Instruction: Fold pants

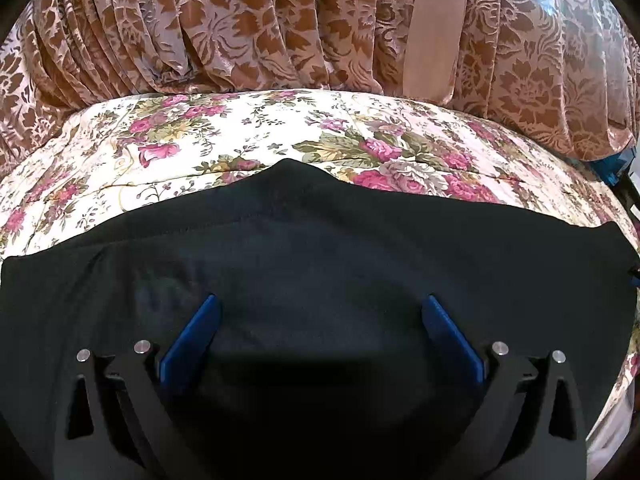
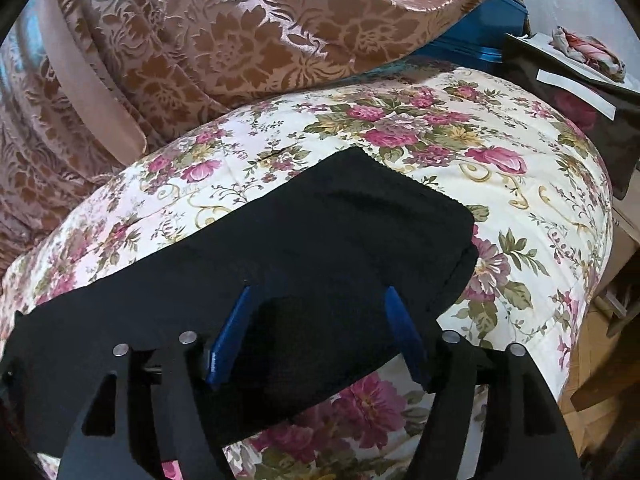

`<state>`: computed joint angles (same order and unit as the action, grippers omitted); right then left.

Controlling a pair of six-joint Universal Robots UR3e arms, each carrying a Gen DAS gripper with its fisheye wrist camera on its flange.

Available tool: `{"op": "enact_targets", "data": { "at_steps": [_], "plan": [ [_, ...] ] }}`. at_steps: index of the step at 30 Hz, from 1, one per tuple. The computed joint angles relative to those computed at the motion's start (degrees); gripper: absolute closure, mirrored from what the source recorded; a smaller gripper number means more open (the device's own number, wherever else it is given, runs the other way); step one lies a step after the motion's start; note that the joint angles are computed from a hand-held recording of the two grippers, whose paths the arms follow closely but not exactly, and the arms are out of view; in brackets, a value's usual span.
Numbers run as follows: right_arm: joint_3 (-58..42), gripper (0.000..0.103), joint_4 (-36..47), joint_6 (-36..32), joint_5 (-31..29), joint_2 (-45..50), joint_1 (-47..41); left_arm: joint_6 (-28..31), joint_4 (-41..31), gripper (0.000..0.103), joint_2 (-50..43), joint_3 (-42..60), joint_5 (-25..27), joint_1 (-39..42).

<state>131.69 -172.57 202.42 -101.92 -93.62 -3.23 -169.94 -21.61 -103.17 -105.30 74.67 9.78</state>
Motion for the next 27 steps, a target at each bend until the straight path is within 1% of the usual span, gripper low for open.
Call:
{"op": "enact_targets", "data": {
  "at_steps": [4, 10, 12, 15, 19, 22, 24, 27],
  "plan": [
    [-0.85, 0.035, 1.11, 0.08, -0.8, 0.23, 0.52, -0.63, 1.18, 0.002, 0.46, -1.22, 0.04, 0.12],
    [-1.75, 0.035, 2.98, 1.03, -4.67, -0.21, 2.32, -0.8, 2.13, 0.002, 0.73, -2.2, -0.36, 0.46],
    [-1.9, 0.027, 4.4, 1.72, -5.81, -0.93, 2.23, -0.75, 2.21, 0.002, 0.78, -2.33, -0.55, 0.58],
    [-1.63, 0.026, 5.95, 2.55, -7.27, -1.96, 1.83, -0.82, 2.28, 0.002, 0.81, -2.45, -0.77, 0.66],
    [0.98, 0.026, 7.08, 3.03, -4.71, -5.19, -1.69, -0.82, 2.35, 0.002, 0.76, -2.46, -0.48, 0.54],
    [4.68, 0.026, 4.91, 2.42, 0.11, -7.97, -6.19, -0.86, 2.28, 0.002, 0.81, -2.51, -0.72, 0.63],
    [7.53, 0.026, 3.07, 1.81, 5.75, -9.93, -10.3, -1.04, 2.32, 0.002, 0.76, -2.49, -0.77, 0.52],
    [10.13, 0.026, 0.29, 2.25, 10.25, -10.54, -13.66, -0.98, 2.29, 0.002, 0.7, -2.41, -0.6, 0.48]
  ]
}}
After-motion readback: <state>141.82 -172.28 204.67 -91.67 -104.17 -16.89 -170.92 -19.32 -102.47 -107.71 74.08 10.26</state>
